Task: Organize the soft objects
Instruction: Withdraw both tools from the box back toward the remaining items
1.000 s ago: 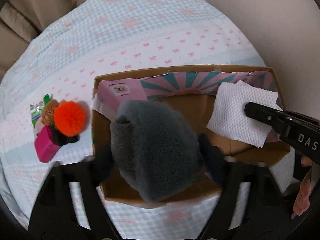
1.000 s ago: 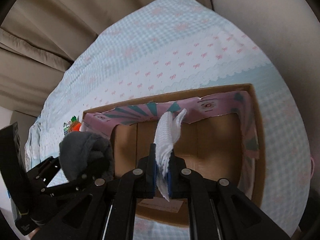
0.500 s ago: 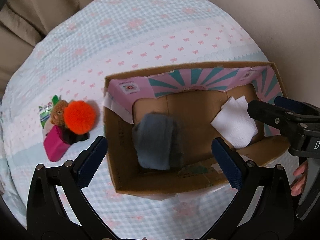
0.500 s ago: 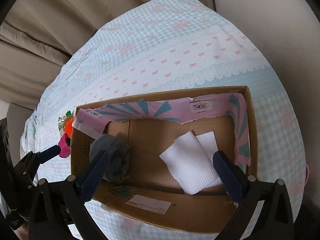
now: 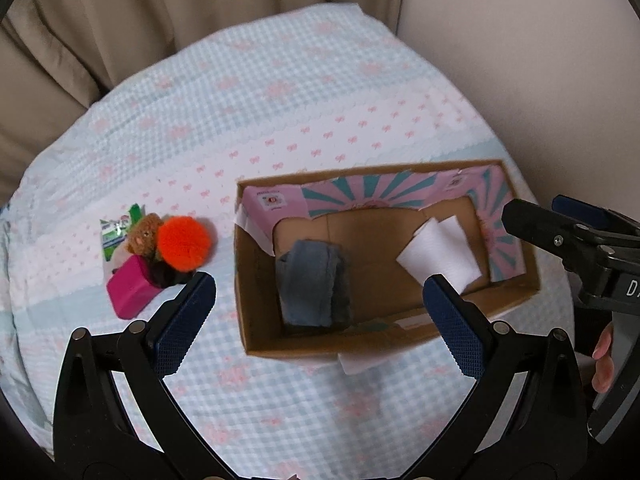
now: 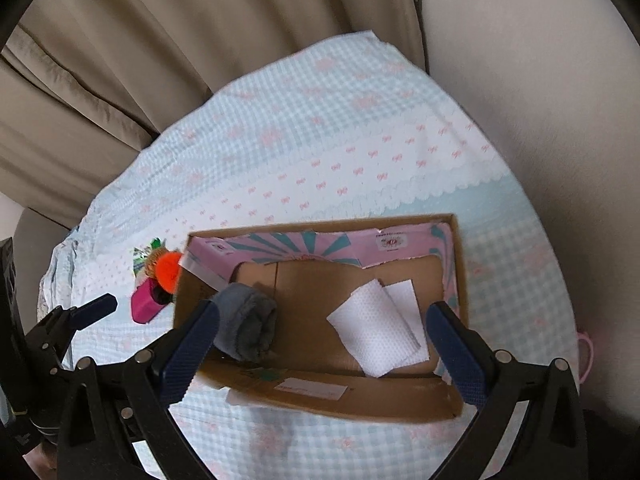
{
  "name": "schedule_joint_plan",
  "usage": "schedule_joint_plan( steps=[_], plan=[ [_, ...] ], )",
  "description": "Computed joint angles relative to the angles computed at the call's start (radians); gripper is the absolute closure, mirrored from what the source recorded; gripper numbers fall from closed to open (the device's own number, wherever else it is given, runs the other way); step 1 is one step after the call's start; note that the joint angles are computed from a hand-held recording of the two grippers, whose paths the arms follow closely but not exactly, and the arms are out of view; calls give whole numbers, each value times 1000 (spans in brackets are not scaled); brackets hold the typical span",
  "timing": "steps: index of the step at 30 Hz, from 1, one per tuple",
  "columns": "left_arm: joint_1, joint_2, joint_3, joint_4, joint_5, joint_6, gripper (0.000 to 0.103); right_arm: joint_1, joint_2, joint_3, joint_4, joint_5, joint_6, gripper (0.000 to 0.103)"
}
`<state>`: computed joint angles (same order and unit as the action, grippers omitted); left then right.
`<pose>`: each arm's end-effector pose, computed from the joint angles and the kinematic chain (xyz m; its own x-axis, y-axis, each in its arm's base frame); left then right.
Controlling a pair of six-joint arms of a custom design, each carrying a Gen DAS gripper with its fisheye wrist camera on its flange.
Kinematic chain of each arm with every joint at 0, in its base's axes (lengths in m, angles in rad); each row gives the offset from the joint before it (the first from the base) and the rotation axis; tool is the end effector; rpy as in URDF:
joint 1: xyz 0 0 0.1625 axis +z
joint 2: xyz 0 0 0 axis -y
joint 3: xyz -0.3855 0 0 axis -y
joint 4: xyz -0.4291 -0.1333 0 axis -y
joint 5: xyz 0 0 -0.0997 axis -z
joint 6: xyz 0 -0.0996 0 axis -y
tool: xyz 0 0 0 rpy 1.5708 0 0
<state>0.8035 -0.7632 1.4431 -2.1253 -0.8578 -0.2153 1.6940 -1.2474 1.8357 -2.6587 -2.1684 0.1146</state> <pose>-0.3443 -0.6429 0.0720 -0.6235 0.4179 -0.6607 0.5687 0.8224 -0.0165 0.1512 -0.5923 0.2654 -0.8603 0.2644 0.4359 -0.0096 0.8464 -0.5324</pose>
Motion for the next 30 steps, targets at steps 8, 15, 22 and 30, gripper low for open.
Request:
schedule_joint_plan(
  steps=[8, 15, 22, 30],
  plan=[
    [-60, -150, 108, -79, 21, -19, 0, 137, -29, -10, 22, -165, 5, 0],
    [-110, -318, 232, -148, 105, -51, 0, 255, -18, -18, -35, -252, -19, 0],
    [-148, -482, 338, -182, 204, -39, 0, 366, 35, -40, -81, -340, -63, 0],
    [-171, -664, 433, -273, 252, 80, 0, 483, 125, -59, -212, -461, -62, 0]
  ],
)
